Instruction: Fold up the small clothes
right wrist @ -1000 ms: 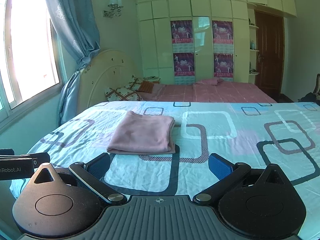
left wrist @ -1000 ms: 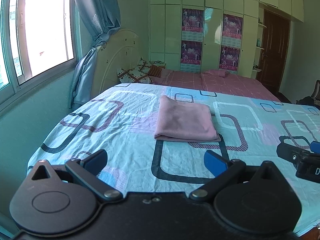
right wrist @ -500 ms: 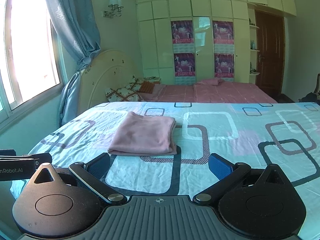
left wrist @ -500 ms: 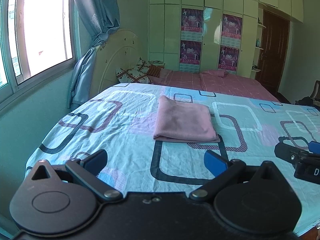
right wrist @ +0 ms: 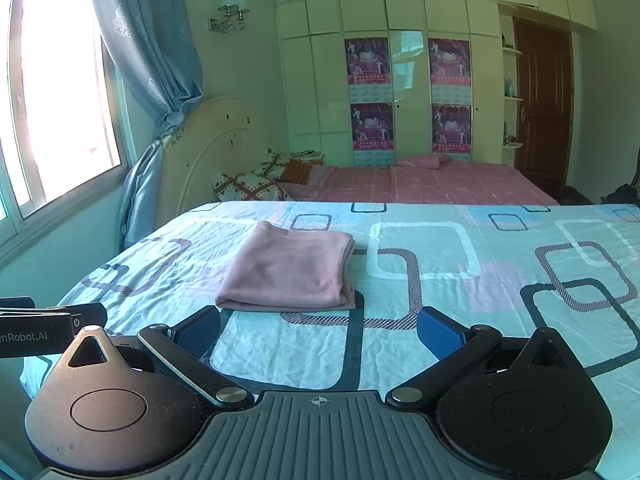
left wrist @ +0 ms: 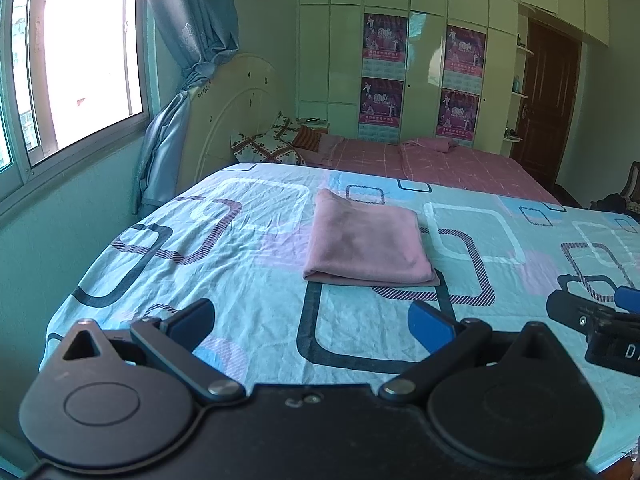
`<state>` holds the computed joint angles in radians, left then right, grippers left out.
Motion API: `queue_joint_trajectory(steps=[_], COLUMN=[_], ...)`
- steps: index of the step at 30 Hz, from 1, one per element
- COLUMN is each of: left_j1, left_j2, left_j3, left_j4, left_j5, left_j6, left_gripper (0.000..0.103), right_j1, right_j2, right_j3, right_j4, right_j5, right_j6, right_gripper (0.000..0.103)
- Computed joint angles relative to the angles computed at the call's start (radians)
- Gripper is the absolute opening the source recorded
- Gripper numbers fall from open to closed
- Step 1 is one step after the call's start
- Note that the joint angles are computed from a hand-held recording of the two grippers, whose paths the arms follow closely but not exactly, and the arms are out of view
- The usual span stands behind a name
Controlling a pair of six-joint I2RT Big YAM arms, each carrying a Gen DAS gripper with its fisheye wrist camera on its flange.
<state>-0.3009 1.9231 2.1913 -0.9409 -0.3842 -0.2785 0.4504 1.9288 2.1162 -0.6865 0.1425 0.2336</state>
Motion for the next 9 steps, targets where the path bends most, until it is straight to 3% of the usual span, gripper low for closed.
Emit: queue_joint_trajectory(steps=[3, 7, 9], left_j1=[0.006, 0.012, 0.015], left_j2=[0.013, 0.009, 0.04], left_j3=[0.014, -0.029, 0.006], left_j4=[0.002, 0.091, 0.078], left_j5=[0.025, 0.036, 0.024], left_j6=[0.012, 0.047, 0.057], left_gripper=[0.102, 0.099, 0.102], right_j1=[-0.004, -0.013, -0.019], right_j2=[0.014, 0.039, 0.053], right_j3=[0.02, 0.051, 0.067], right_j4=[-0.013, -0.035, -0.05], right_j5=[-0.006, -0.01, -0.01], right_j6=[0.003, 0.009, 0.016], right_gripper=[0.103, 0.103, 0.103])
